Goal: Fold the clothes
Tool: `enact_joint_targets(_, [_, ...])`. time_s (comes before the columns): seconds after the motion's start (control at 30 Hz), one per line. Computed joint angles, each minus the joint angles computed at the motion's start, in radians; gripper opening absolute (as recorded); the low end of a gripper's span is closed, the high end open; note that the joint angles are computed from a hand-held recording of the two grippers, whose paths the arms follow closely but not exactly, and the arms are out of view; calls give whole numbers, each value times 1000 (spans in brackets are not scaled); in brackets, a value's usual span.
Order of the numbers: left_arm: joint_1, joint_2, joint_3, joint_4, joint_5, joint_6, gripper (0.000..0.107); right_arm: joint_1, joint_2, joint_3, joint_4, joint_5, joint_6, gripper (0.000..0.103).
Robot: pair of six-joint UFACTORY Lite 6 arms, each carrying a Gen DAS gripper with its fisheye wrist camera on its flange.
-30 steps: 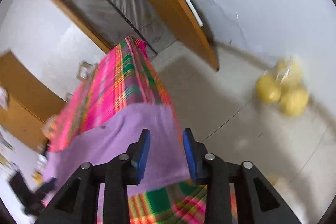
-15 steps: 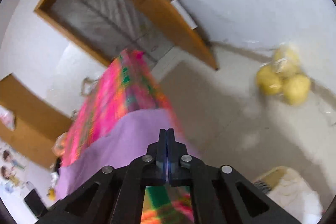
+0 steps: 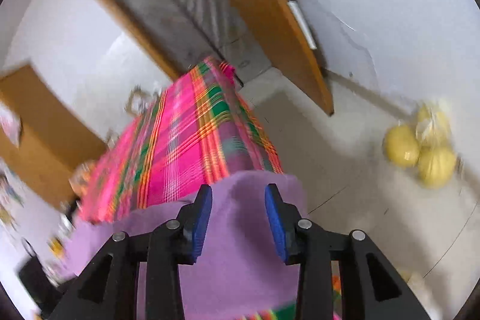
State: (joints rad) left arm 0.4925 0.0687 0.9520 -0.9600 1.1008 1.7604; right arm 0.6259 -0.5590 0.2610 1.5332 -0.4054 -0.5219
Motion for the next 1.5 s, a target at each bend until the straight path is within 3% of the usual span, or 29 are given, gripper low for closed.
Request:
enact_joint_targets(0.13, [17,41,62,-24,-16,-33,37,82,329,265,152,-63,-332,36])
enact_joint_targets(0.23, [20,78,101,-33,-45,-53,37,127,481,392,272,-118,-557,35])
enact_joint_targets(0.5, [30,132,132,-28,-55,-54,37,47,404,348,297,-117,-597,35])
enact_joint_targets(0.57, [30,138,137,-30,-52,-56,37,50,459,365,295,-133,-623,28])
enact_joint_targets(0.6, [30,140,138,-30,-50,-57,37,56,464,371,303,-145,-631,5])
enact_joint_targets(0.83, [33,137,133,-31,-51,-47,37,-6,366,309,245,-119,-511,4])
enact_joint_targets(0.87, [34,137,132,-30,-50,-45,37,-7,356,300,235,-125,-485,1])
enact_joint_targets(0.93, [35,137,133,-29,-50,-46,37,7,334,294,281,-206,-479,1])
enact_joint_targets(1.03, [30,136,140,-23,-48,-58,37,-11,181,205,254,-160,-401,5])
enact_joint_targets(1.1, [24,126,138,-24,-40,-61,37,18,105,165,255,-158,-386,13])
enact_joint_targets(1.2, [10,102,123,-30,-22,-56,37,151,83,144,319,-229,-406,16])
enact_joint_targets(1.33, [-33,53,59,-11,-32,-28,37,248,114,103,384,-239,-385,16])
enact_joint_targets(1.5, [-43,-28,-33,1,-42,27,37,377,109,105,511,-402,-447,23])
